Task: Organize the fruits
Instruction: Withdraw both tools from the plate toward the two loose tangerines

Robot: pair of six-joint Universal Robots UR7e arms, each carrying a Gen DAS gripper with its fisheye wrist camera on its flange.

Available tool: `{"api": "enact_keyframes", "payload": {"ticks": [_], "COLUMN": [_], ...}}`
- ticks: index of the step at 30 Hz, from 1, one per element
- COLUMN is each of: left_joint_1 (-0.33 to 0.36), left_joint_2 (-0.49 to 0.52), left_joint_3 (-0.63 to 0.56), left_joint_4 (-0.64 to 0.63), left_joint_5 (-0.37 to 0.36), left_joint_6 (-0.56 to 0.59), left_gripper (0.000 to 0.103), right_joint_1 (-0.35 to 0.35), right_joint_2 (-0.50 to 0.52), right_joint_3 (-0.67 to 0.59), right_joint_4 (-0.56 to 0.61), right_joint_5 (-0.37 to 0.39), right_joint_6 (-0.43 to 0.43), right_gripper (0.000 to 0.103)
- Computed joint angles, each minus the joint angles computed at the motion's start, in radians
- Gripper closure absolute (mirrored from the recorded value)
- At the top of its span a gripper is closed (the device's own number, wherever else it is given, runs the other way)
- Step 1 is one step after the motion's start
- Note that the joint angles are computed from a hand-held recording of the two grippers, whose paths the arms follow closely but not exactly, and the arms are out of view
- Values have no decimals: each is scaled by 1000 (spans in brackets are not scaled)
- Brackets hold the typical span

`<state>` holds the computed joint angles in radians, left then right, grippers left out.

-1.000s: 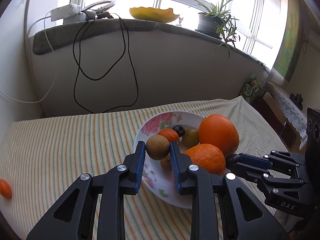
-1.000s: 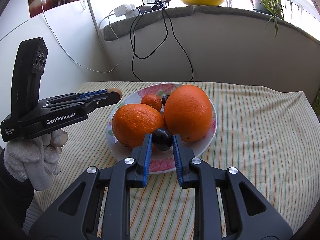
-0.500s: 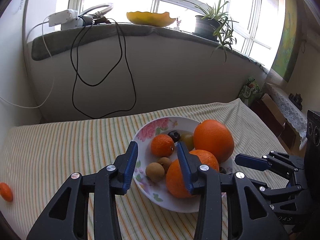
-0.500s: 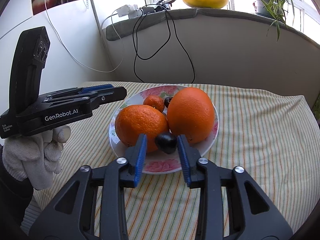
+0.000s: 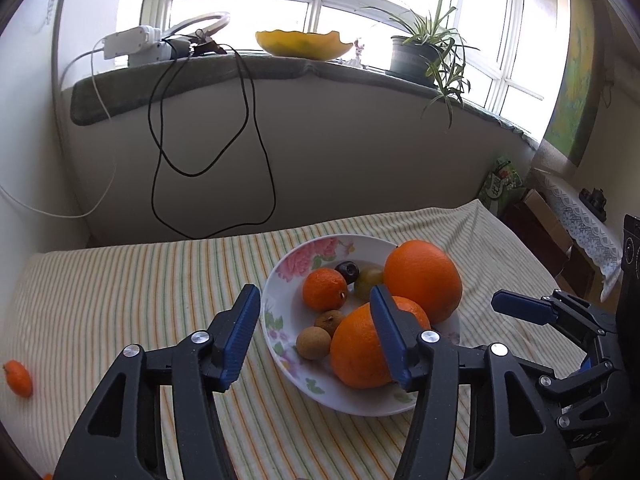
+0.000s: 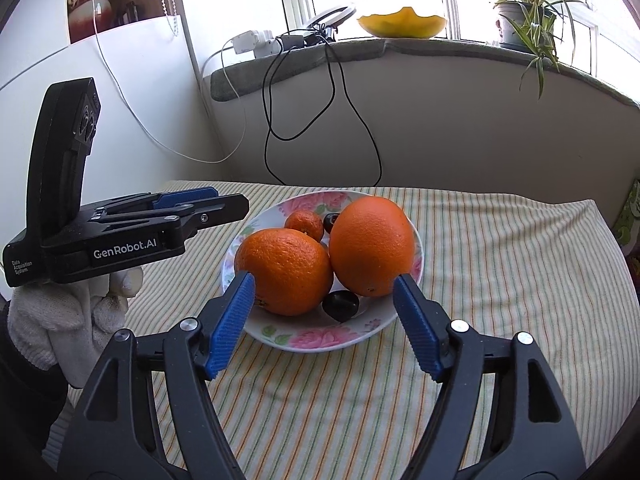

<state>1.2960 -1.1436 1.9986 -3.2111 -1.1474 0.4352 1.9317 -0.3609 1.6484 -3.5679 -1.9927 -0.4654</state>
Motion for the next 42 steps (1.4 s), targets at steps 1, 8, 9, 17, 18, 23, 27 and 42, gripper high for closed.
{"api": "enact_keyframes", "payload": {"ticks": [1, 8, 9, 17, 18, 23, 27, 42], "left_joint_1": [-3, -18, -19, -26, -27, -32, -37, -30], "left_joint_2": [-3, -29, -33, -81, -88, -123, -153, -241], "left_joint_3": [4, 37, 40, 83, 89, 121, 150, 237], "left_joint_4": [-5, -41, -44, -68, -73, -102, -128, -199], "left_joint_5": [8, 45, 46, 60, 63, 75, 86, 147], "left_joint_6": [0, 2, 2, 2, 2, 2, 8, 6], "left_gripper": [38, 32, 32, 32, 32, 32, 32, 32], "right_joint_1": [1, 9, 9, 24, 25, 29, 36, 48], "right_joint_2": [-1, -8, -11, -14, -14, -13, -3, 15], "right_joint_3": [2, 17, 19, 24, 25, 35, 32, -15], "right_joint_4": [0, -10, -5, 31, 33, 24, -1, 86], "right_joint_5": [-1, 2, 4, 17, 23, 70, 81, 161], "right_joint_6": [0, 4, 5, 5, 8, 29, 29, 49], "right_gripper": [28, 20, 20, 20, 20, 20, 20, 20]}}
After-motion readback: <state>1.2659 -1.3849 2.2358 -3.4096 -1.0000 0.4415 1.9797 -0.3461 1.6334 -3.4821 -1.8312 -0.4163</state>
